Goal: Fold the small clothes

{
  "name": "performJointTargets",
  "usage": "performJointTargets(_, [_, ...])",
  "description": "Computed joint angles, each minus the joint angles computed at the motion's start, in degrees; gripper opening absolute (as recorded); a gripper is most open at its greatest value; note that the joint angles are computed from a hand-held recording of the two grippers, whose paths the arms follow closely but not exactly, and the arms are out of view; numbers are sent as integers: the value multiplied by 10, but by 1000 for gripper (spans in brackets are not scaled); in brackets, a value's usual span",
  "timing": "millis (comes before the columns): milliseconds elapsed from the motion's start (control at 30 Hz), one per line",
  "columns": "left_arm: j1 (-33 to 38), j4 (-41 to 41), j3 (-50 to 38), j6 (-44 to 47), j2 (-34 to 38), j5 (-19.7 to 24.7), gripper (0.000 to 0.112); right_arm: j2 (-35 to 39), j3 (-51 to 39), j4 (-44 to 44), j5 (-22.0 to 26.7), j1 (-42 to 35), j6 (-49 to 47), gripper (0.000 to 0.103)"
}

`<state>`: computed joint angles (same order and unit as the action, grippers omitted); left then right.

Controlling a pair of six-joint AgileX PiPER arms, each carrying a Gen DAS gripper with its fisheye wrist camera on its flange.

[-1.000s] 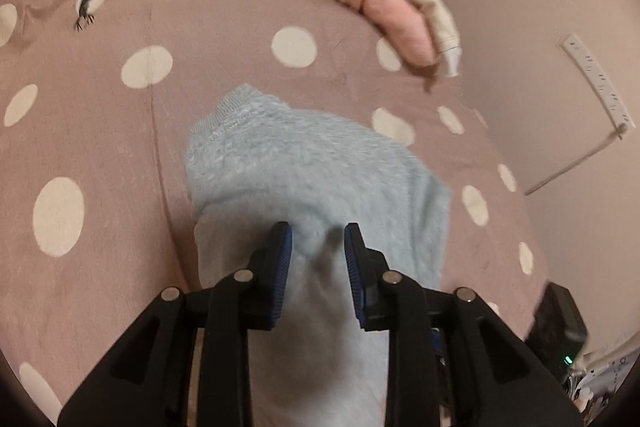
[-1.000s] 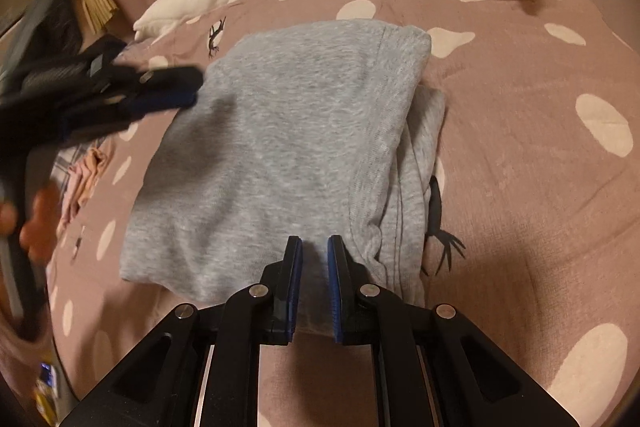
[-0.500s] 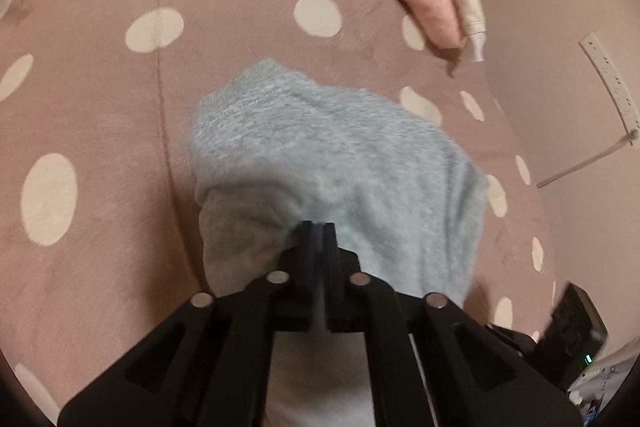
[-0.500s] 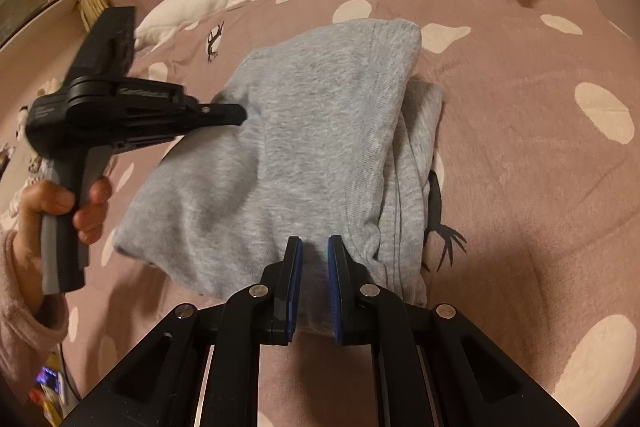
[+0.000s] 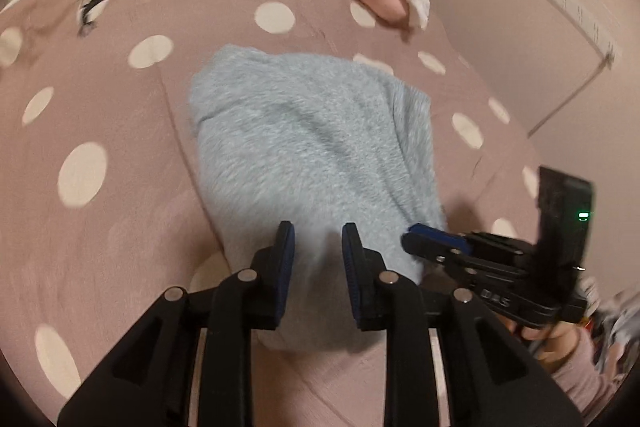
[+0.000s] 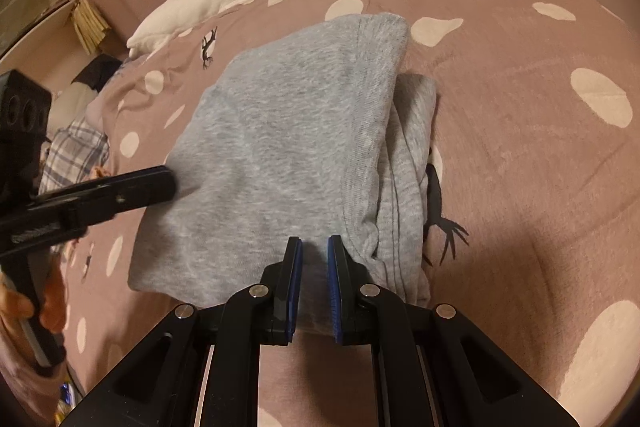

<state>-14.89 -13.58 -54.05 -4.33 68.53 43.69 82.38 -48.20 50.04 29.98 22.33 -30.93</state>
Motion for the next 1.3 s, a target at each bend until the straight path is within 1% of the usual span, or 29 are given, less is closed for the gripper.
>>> performJointTargets(33, [-2, 15, 13, -18, -20, 2, 49, 1, -2, -4, 1, 0, 3, 9])
performJointTargets(100, [-24, 66, 47, -73, -63, 0, 65, 1, -3, -8, 1, 0, 8, 9])
performJointTargets(167, [-51, 102, 76, -110, -97, 7, 65, 1, -3, -8, 1, 0, 9, 9])
performJointTargets(233, [-59, 113, 92, -128, -109, 10, 65, 1, -3, -6, -2, 1, 7, 9])
performJointTargets(300, [-50, 77, 108, -108, -111, -1, 65, 2, -4, -9, -1, 1, 10, 9])
performJointTargets(333, [-57, 77, 109, -106, -105, 2, 65, 2, -4, -12, -1, 2, 13, 9])
performJointTargets(367, [-78, 100, 114, -128, -97, -5, 65, 3, -6, -15, -2, 3, 16, 9])
performJointTargets(433, [-137, 191, 120, -221, -73, -14, 65, 4, -8, -20, -1, 4, 22, 9])
performJointTargets(467, [-155, 229, 121, -263, -57, -18, 64, 5, -10, -24, 0, 4, 25, 9])
performJointTargets(567, [-161, 256, 126, -309, -26, -47, 63, 4, -11, -33, 0, 6, 34, 9])
performJointTargets(600, [-169, 286, 127, -347, -18, -57, 63, 5, -13, -33, 2, 5, 35, 9])
performJointTargets(633, [-183, 333, 125, -401, -10, -56, 63, 4, -11, -32, 1, 5, 34, 9])
performJointTargets(667, [-188, 359, 124, -439, -4, -54, 63, 4, -11, -30, 2, 5, 31, 9])
performJointTargets(733, [-183, 374, 126, -474, -2, -64, 63, 4, -10, -21, 3, 3, 22, 9])
performJointTargets(833, [-190, 427, 132, -548, -4, -55, 64, 5, -7, -2, 6, -2, 3, 9])
performJointTargets(933, [-214, 474, 149, -614, -33, -16, 61, 6, -3, 16, 10, -9, -18, 9])
performJointTargets(1000, [-217, 480, 162, -626, -54, -1, 61, 7, -3, 20, 12, -12, -24, 9])
performJointTargets(1067, [-214, 485, 174, -627, -75, 32, 60, 7, -6, 8, 11, -9, -13, 9])
performJointTargets(1100, [-200, 465, 180, -605, -87, 26, 61, 7, -8, -6, 8, -4, 1, 9])
performJointTargets(1133, [-169, 423, 188, -560, -107, 17, 61, 7, -9, -10, 8, -3, 4, 9])
performJointTargets(1167, [-152, 398, 191, -530, -118, 14, 61, 6, -10, -21, 5, 1, 17, 9])
performJointTargets(1200, [-150, 388, 191, -517, -130, 18, 58, 6, -11, -29, 3, 4, 26, 9])
performJointTargets(1233, [-162, 399, 186, -527, -138, 35, 57, 5, -12, -42, -2, 9, 38, 9])
performJointTargets(1300, [-160, 390, 175, -517, -163, 41, 58, 4, -12, -52, -7, 13, 51, 9])
